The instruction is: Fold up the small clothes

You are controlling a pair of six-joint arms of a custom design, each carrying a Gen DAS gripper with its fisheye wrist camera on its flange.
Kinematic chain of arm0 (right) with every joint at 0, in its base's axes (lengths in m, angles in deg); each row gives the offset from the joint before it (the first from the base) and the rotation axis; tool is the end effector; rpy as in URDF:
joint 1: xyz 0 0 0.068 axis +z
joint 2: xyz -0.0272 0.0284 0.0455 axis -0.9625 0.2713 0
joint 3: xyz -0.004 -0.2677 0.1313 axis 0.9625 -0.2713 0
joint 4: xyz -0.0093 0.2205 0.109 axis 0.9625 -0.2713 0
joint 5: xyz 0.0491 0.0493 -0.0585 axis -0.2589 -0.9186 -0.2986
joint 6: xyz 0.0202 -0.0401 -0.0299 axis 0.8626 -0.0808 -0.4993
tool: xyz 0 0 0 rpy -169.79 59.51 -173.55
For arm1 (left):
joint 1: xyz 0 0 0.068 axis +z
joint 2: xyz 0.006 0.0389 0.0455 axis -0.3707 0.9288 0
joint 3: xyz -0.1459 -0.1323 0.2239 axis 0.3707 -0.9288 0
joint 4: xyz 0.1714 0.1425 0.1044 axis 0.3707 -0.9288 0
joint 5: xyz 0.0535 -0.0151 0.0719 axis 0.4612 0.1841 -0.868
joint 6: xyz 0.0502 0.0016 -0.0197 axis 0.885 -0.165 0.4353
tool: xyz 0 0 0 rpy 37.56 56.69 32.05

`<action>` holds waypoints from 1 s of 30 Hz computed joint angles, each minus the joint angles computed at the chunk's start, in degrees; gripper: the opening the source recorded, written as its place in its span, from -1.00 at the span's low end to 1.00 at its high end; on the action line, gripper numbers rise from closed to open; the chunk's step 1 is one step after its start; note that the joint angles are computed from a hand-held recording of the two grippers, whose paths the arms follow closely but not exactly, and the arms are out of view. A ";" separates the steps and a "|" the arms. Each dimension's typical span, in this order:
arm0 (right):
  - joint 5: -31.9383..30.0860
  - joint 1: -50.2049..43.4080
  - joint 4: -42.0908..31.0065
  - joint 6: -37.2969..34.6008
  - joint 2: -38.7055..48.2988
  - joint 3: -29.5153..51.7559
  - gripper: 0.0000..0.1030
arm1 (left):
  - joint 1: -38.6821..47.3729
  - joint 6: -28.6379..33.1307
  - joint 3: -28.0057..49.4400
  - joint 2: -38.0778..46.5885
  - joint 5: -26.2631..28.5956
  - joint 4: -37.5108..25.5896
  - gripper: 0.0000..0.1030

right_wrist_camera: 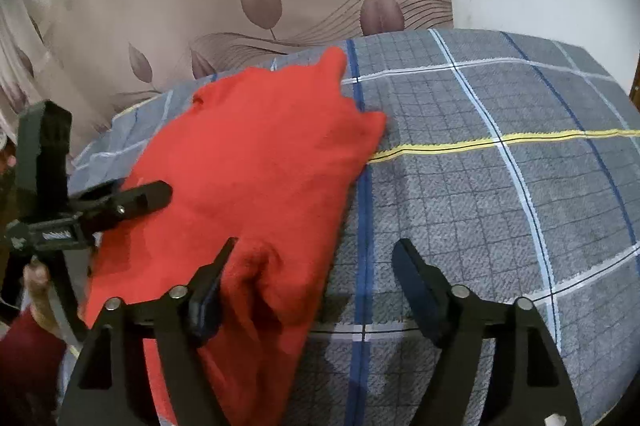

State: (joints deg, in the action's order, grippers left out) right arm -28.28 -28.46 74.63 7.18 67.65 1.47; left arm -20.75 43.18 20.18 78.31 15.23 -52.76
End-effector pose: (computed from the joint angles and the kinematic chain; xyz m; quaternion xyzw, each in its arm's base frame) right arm 0.2032 0.1833 0.1606 0.2626 0.9056 0.0510 0.3291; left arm 0.4182 -0.0173 0.1163 0.4069 0.8305 -0.3070 0.2246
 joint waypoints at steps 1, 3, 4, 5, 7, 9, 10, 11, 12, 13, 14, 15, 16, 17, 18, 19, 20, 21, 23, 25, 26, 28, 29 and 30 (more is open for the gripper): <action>-0.75 -0.62 2.03 -0.44 -1.11 -1.49 0.49 | -0.01 -0.31 -0.23 -0.14 -0.16 0.38 0.99; -1.55 -1.63 4.68 -0.37 -2.82 -3.61 0.56 | -0.07 -0.72 -0.82 -0.51 -0.56 1.21 0.99; -2.06 -2.34 6.20 -0.89 -3.45 -4.57 0.59 | -0.13 -0.83 -1.20 -0.77 -0.75 1.70 0.99; -2.42 -2.89 6.99 -1.34 -3.65 -4.95 0.60 | -0.20 -0.97 -1.61 -1.08 -0.88 2.11 0.99; -3.84 -4.49 7.81 -3.14 -3.39 -4.72 0.62 | -0.22 -1.12 -2.08 -1.37 -1.08 2.73 1.00; -5.39 -5.78 8.57 -5.35 -2.71 -4.06 0.63 | -0.25 -1.20 -2.19 -1.46 -1.20 2.93 1.00; -6.15 -6.51 9.00 -6.46 -2.25 -3.68 0.64 | -0.26 -1.23 -2.16 -1.46 -1.23 2.92 1.00; -7.10 -7.34 9.81 -7.65 -1.79 -3.46 0.65 | -0.25 -1.25 -2.10 -1.43 -1.26 2.87 1.00; -7.94 -7.97 10.69 -8.49 -1.45 -3.46 0.66 | -0.25 -1.18 -2.07 -1.43 -1.23 2.80 1.00; -8.76 -8.71 11.67 -9.19 -1.01 -3.55 0.69 | -0.25 -1.15 -2.03 -1.42 -1.22 2.76 1.00; -9.31 -9.42 12.64 -9.75 -0.64 -3.73 0.70 | -0.26 -1.16 -2.00 -1.41 -1.23 2.73 1.00; -9.63 -9.90 13.44 -10.22 -0.51 -4.01 0.71 | -0.26 -1.17 -1.99 -1.43 -1.23 2.71 0.99; -9.82 -10.21 14.08 -10.63 -0.44 -4.21 0.72 | -0.27 -1.19 -2.02 -1.45 -1.22 2.73 1.00; -9.64 -10.08 14.53 -10.66 -0.47 -4.48 0.73 | -0.27 -1.19 -2.02 -1.45 -1.22 2.73 1.00; -9.51 -9.94 15.17 -10.63 -0.31 -4.80 0.75 | -0.30 -1.22 -1.97 -1.43 -1.19 2.64 1.00; -9.18 -9.58 15.70 -10.56 -0.09 -5.01 0.78 | -0.33 -1.17 -1.61 -1.20 -1.14 2.25 1.00; -9.16 -9.49 16.06 -10.92 0.12 -5.08 0.80 | -0.30 -1.08 -1.19 -0.94 -1.05 1.69 1.00; -9.28 -9.48 16.15 -11.32 0.18 -5.06 0.83 | -0.24 -1.00 -0.75 -0.66 -0.97 1.13 1.00; -9.18 -9.31 15.91 -11.71 0.59 -4.63 0.85 | -0.23 -1.06 -0.44 -0.43 -0.97 0.96 1.00; -9.12 -9.22 16.39 -11.80 0.25 -5.03 0.85 | -0.14 -0.91 -0.58 -0.54 -1.05 1.01 1.00; -8.72 -9.10 16.88 -11.42 -0.14 -5.52 0.85 | -0.10 -0.84 -0.53 -0.52 -1.04 0.92 1.00; -5.45 -8.35 17.07 -8.77 -2.35 -7.25 0.85 | -0.16 -0.88 -0.47 -0.46 -1.01 0.86 1.00; -4.26 -8.25 17.70 -7.61 -3.96 -8.54 0.85 | -0.13 -0.84 -0.50 -0.48 -0.98 0.80 1.00; -3.03 -8.25 18.23 -6.46 -5.91 -9.98 0.85 | -0.13 -0.84 -0.50 -0.48 -0.98 0.80 1.00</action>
